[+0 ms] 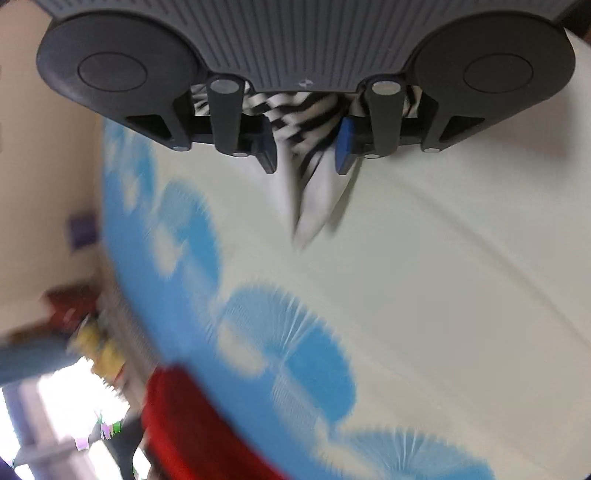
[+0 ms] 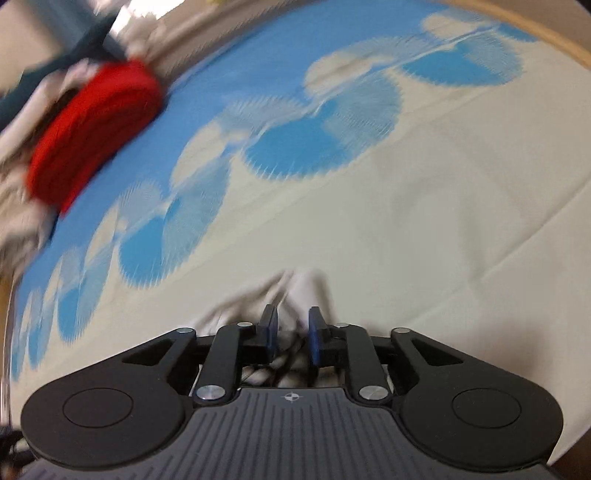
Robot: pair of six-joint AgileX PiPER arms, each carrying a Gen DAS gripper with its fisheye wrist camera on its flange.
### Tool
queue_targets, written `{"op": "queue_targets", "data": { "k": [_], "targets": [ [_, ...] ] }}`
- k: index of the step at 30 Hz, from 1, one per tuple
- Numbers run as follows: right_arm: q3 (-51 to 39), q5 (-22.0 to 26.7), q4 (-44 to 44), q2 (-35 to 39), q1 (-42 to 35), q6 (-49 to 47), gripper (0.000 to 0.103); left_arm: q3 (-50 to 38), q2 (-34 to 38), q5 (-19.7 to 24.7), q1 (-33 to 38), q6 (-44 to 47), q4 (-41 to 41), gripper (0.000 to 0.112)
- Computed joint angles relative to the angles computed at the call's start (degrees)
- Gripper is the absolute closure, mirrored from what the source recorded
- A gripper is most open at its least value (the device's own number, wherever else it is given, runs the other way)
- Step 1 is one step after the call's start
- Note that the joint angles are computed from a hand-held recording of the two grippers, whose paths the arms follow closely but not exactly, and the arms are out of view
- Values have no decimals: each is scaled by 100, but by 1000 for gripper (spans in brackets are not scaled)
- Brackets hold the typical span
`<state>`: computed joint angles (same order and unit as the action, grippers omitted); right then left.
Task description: Fold small clothes
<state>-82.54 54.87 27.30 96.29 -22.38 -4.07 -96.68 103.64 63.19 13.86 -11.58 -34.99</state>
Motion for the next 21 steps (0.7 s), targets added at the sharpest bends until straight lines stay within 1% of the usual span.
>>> {"op": "queue_targets", "data": {
  "k": [1, 2, 3, 5, 6, 7, 9, 10, 11, 12, 13, 14, 16, 18, 21],
  "targets": [
    [-51, -13, 106, 15, -113, 65, 81, 89, -94, -83, 76, 240, -171, 70],
    [14, -97, 440, -40, -303, -99, 78, 110, -141, -70, 107, 498, -243, 70],
    [53, -126, 644, -101, -446, -310, 75, 93, -164, -6, 79, 678, -177, 68],
    [121, -135, 569, -248, -548, -663, 69, -85, -124, 285, -117, 1017, 325, 64],
    [180, -104, 512, -315, -557, -984, 68, -137, -116, 375, -273, 1142, 625, 60],
    [246, -33, 503, -348, -572, -1346, 64, -91, -161, 423, -440, 1322, 923, 57],
    [343, 215, 370, -404, -539, -1940, 63, 192, -316, 396, -759, 1623, 1377, 37],
    [446, 272, 251, -479, -470, -2272, 63, 355, -391, 380, -949, 1699, 1643, 34],
    [542, 261, 178, -551, -403, -2552, 59, 448, -420, 380, -1105, 1793, 1884, 33],
    [693, 219, 104, -647, -336, -2877, 57, 668, -524, 276, -1209, 1949, 2049, 33],
    [845, 142, -75, -747, -197, -3110, 51, 839, -621, 128, -1365, 2029, 2263, 33],
    [980, 41, -291, -807, -76, -3232, 50, 945, -662, -43, -1477, 2053, 2442, 33],
    [1178, -173, -736, -873, 171, -3343, 50, 1061, -691, -368, -1658, 1948, 2695, 33],
    [1386, -456, -852, -948, 338, -3526, 50, 1130, -671, -670, -1744, 1746, 2824, 33],
    [1563, -931, -953, -913, 569, -3564, 49, 915, -503, -896, -1955, 1403, 3045, 33]
  ]
}}
